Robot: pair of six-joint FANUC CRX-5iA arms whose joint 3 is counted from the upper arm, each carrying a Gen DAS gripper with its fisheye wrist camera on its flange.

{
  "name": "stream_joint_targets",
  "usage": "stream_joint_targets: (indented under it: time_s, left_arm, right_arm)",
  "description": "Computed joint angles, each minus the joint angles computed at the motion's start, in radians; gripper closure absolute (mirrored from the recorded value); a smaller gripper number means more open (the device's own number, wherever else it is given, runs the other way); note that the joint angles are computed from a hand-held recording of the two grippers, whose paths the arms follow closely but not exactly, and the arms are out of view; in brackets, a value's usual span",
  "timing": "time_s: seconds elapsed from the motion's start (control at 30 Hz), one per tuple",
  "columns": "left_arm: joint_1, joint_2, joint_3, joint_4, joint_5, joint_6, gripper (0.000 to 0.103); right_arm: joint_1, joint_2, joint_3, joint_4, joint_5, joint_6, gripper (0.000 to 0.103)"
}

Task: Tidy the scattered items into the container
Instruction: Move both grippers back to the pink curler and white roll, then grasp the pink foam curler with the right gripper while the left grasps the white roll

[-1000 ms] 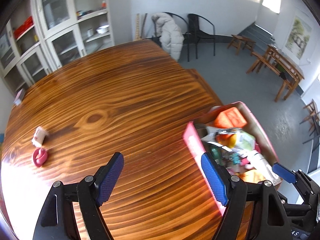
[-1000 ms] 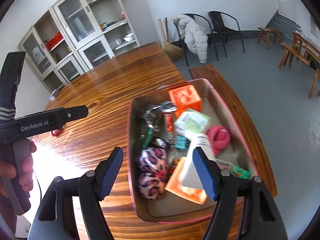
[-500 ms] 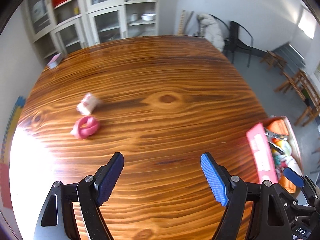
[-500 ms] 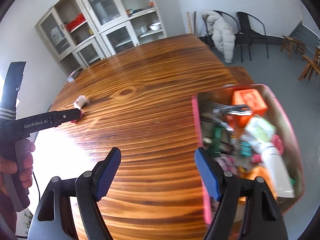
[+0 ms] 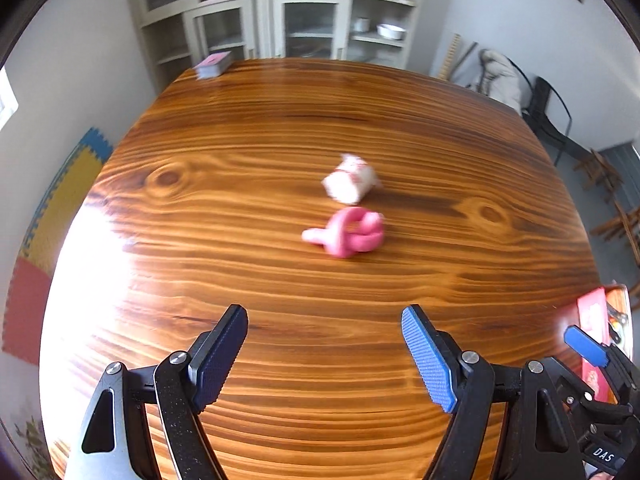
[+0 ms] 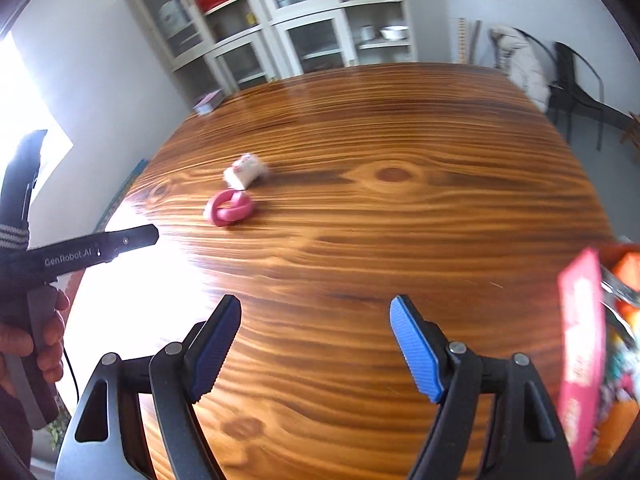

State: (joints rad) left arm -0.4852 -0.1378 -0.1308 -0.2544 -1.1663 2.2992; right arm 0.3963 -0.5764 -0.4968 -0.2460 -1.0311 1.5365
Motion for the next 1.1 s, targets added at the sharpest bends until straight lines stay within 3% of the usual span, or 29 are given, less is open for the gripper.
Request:
stream_joint_targets:
  time_s: [0.13,0.37,0.7,1.1]
  left_arm:
    - [0.081,-0.043,-0.07,0.05,0.032,-0.057,0.022]
    - [0.188,-0.068,-0.141,0.119,0.083,-0.17,0.022]
    - [0.292,-0.06,-0.18,0.178,0.127,-0.281,0.022]
    - [0.337,0.002,-0.156,0.216,0.167,-0.356,0.022]
  right_arm:
    - [0.142,0.052,-0.005,0.07,0.075,-0.089,0.023]
    - [0.247,0.188,0.027,0.128,0.162,-0.154,0.023]
    - [0.279,0.349,0.085,0.138,0.228,-0.163,0.023]
    - [0.26,0.487,0.17,0.101,0.245,-0.103,0.023]
